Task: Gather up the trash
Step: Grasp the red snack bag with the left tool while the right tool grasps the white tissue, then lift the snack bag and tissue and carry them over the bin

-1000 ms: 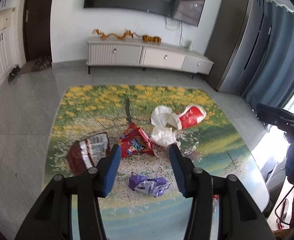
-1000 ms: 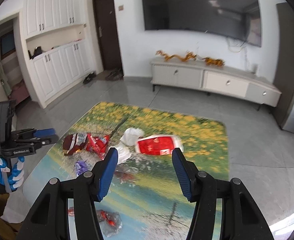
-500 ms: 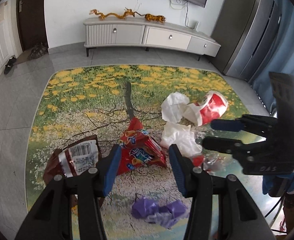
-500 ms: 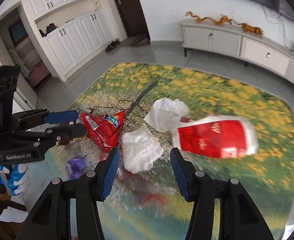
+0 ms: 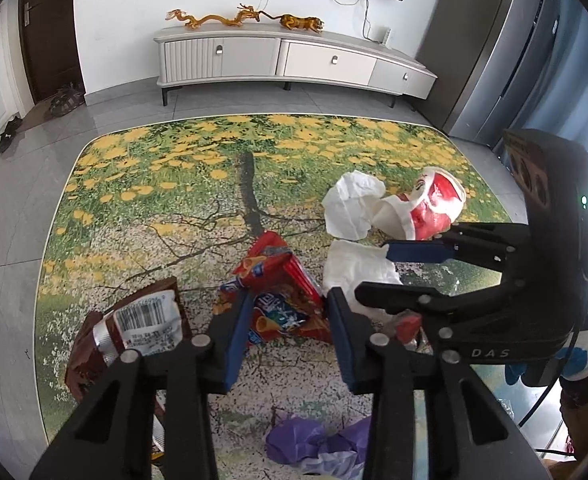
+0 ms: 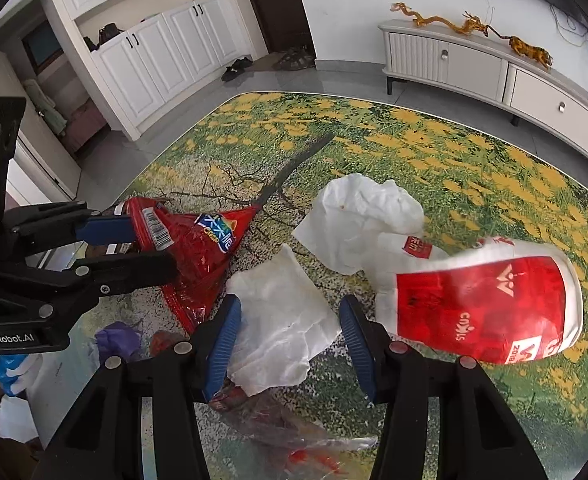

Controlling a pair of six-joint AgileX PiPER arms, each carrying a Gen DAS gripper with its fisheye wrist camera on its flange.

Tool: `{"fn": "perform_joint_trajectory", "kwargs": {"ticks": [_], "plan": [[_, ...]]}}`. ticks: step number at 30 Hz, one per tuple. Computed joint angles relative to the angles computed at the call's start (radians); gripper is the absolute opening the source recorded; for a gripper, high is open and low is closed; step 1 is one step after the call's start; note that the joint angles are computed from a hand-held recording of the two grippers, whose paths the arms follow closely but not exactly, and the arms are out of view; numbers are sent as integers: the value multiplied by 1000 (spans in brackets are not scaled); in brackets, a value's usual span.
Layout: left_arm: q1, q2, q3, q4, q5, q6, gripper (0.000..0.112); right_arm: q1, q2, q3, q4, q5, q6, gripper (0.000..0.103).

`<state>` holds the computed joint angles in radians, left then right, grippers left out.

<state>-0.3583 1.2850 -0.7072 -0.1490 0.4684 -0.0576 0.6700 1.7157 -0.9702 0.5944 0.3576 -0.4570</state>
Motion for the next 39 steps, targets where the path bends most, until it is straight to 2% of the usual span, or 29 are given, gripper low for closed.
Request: {"fn": "perform_joint_trajectory", "kwargs": {"ticks": [2,7,9,10,20,28,34,39], "plan": [[12,3,-1,-44,1,41,27,10,2,-1,-49,-10,37,41],[23,12,2,-104,-4,95,14,32,-8,18,-155,-37,117,13],[23,7,5,-106,-8,94,11,28,-10,23,-155,-40,117,9],[22,3,9,-111,-11,99,3,26,-9,24,-144,-40,107,7],[15,-104,35,-44,10,0,2,51,-98,84,-197,-79,182,5],[-41,-240,12,92,86,-171,2,90,-244,114,-461,-71,475,5],[-206,-324,-38,319,188,-442,2,126,-418,170,-684,-29,717,5],[-465,-329,-126,566,310,-739,2,142,-648,246,-865,73,912,5]]}}
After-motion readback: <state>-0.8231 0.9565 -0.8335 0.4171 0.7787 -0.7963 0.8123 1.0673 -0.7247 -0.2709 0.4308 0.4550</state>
